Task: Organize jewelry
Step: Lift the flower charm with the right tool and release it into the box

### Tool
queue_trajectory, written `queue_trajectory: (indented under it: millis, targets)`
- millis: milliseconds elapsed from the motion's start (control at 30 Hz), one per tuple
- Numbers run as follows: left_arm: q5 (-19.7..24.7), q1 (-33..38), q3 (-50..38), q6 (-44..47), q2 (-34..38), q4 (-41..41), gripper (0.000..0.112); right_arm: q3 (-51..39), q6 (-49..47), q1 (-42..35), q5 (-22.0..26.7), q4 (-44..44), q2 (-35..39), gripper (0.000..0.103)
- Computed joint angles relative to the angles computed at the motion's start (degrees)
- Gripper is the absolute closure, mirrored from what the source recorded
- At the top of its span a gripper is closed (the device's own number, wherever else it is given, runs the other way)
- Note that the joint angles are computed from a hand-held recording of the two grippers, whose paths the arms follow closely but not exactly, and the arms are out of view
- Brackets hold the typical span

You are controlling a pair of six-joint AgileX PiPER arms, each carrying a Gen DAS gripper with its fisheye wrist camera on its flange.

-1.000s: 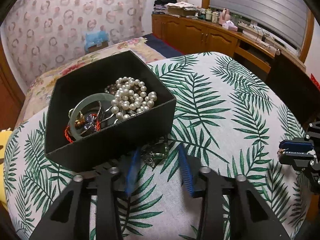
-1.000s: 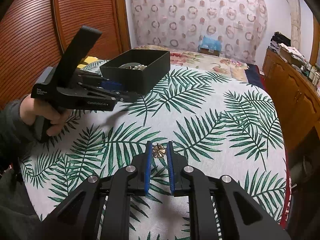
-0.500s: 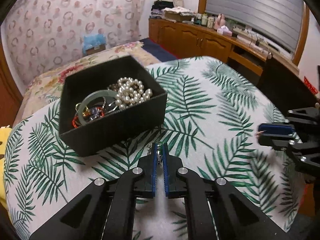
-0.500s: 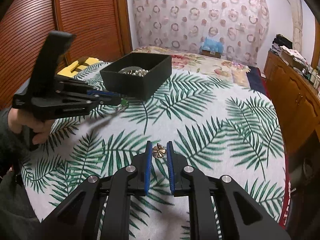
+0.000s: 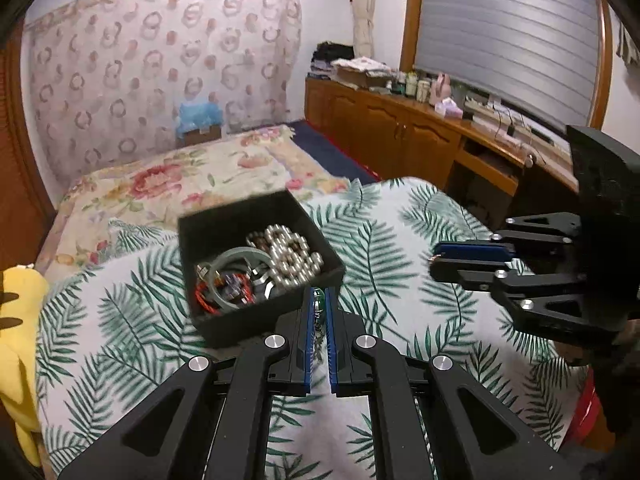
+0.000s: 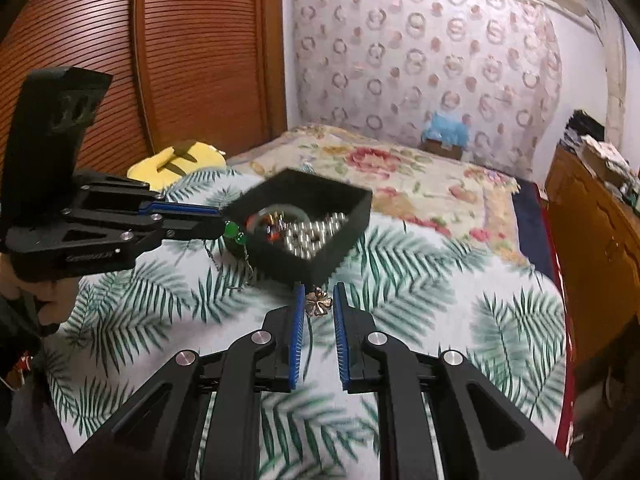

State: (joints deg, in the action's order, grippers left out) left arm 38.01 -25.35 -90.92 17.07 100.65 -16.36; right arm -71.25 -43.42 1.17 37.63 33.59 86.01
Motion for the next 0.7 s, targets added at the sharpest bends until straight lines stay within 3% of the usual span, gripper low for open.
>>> queue_trajectory:
  millis: [367,700]
  targets:
    - [1.9,2.2,-9.8,-1.6,3.1,2.1,0.108,-15.4,0.8,2.8,1.8,1.6,11.3,0.087]
    - [4.8,4.1,-19.6,-3.8,9.7,3.7,0.108,-21.6,1.5,4.2,3.0,2.1,18.4,0.086]
